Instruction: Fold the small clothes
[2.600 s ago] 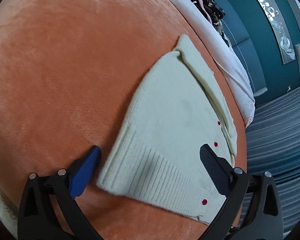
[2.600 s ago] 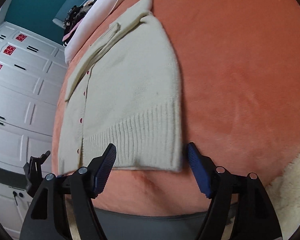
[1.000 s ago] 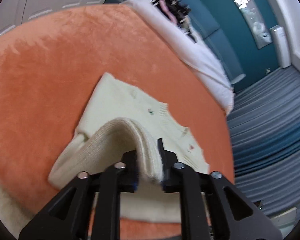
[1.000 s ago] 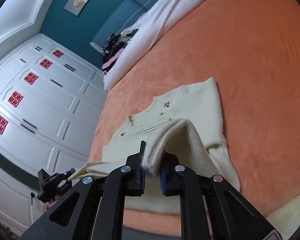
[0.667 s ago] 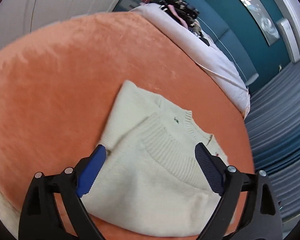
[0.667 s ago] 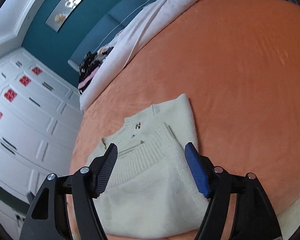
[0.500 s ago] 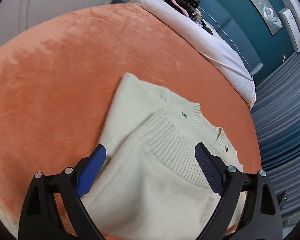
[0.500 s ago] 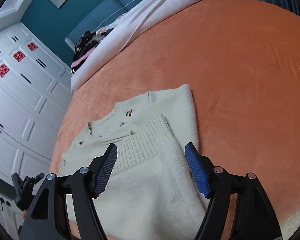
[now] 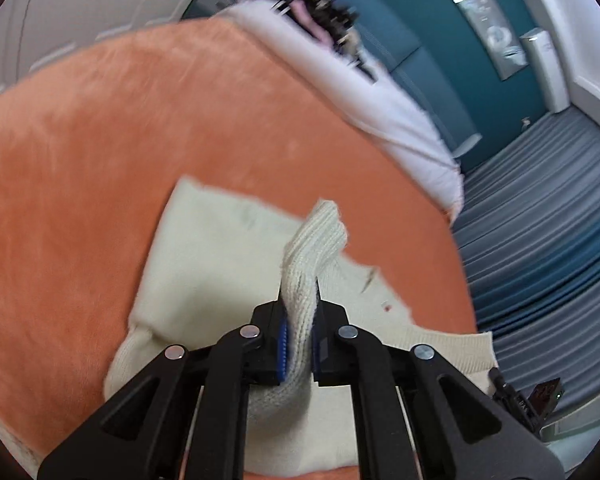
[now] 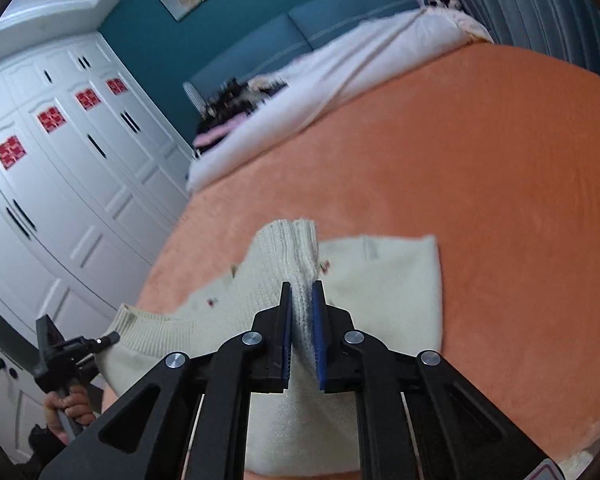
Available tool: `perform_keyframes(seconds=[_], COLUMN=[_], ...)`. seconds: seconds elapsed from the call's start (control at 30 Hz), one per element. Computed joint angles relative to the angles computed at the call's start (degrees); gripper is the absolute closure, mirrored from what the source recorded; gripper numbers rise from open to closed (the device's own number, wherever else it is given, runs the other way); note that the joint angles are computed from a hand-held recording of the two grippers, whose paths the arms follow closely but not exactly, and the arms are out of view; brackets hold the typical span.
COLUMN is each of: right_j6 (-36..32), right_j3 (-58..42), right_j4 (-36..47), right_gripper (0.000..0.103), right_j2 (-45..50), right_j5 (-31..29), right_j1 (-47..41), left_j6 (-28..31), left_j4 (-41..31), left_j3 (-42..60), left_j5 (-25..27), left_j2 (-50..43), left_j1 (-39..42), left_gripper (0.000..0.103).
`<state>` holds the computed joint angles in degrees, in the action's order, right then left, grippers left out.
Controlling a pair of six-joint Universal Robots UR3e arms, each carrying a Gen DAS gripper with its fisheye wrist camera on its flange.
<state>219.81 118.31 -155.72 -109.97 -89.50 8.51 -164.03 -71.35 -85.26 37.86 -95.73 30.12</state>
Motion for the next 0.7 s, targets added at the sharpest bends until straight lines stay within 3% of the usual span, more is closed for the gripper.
perform_keyframes(seconds=[0.1,0.17,0.23,0.33,0.4,0.43,0.5,0.53,0.6,0.67,0.7], right_j6=[-2.73,-4.06,-3.16,-2.87,-2.36,-1.89,0.46,0.82,2.06,2.54,3.06], right_j3=[-3.85,-3.78,-0.6,-4.21,-7.03,-7.21,-4.94,-3.38,2.32,7.42,9.64], right_j4=[-0.48,-2.02,-5.17,-3.98,-1.22,-1.22,-3.64,-4.0,-4.35,-1.86,0.93], right_gripper=[0.094,0.094,0.094,0.094,0.091,0.086,0.078,0.063,0.042,0.033,0.031], right_j2=[-0.42,2.57,7.2,21.21,29.24,30.33,27.86,25.56,17.0,8.43,4.22], right_j5=[1.71,3.09,8.32,6.25,5.84,4.96,2.0,2.07,1.17,-2.18,-3.35], right_j1=[-4.71,-8.94,-14.6,-13.66,-12.01,-11.24,-9.33,-9.3,-8.68,-7.04,-5.96], left_j6=[-7.18,-12.2,-14.4,-14.68,-15.78,-16.67,-19.47,-20.1,-19.7,-18.29,-15.78], left_j4=[6.21,11.19,11.5,9.53,10.67,12.01,17.49,18.8,20.51,21.65,19.17], left_j3=[8.61,14.88,23.78,33.15,31.47,28.88,19.65,15.63,6.24,-4.83,-10.21], left_j5=[-0.45,2.47,7.69,20.57,25.45,25.12,21.63,20.18,17.24,14.43,12.57], left_j2=[-6.05,-12.88,-21.65,-31.96,-34.66,-34.25,-29.5,-26.59,-18.89,-9.69,-4.7], left_j1=[-2.63,-5.77,-9.95,-16.95,-18.76,-18.33,-15.57,-13.89,-9.43,-4.04,-0.6], left_gripper=[0.096,0.096,0.096,0.096,0.096,0.095,0.086,0.082,0.044,0.025,0.02])
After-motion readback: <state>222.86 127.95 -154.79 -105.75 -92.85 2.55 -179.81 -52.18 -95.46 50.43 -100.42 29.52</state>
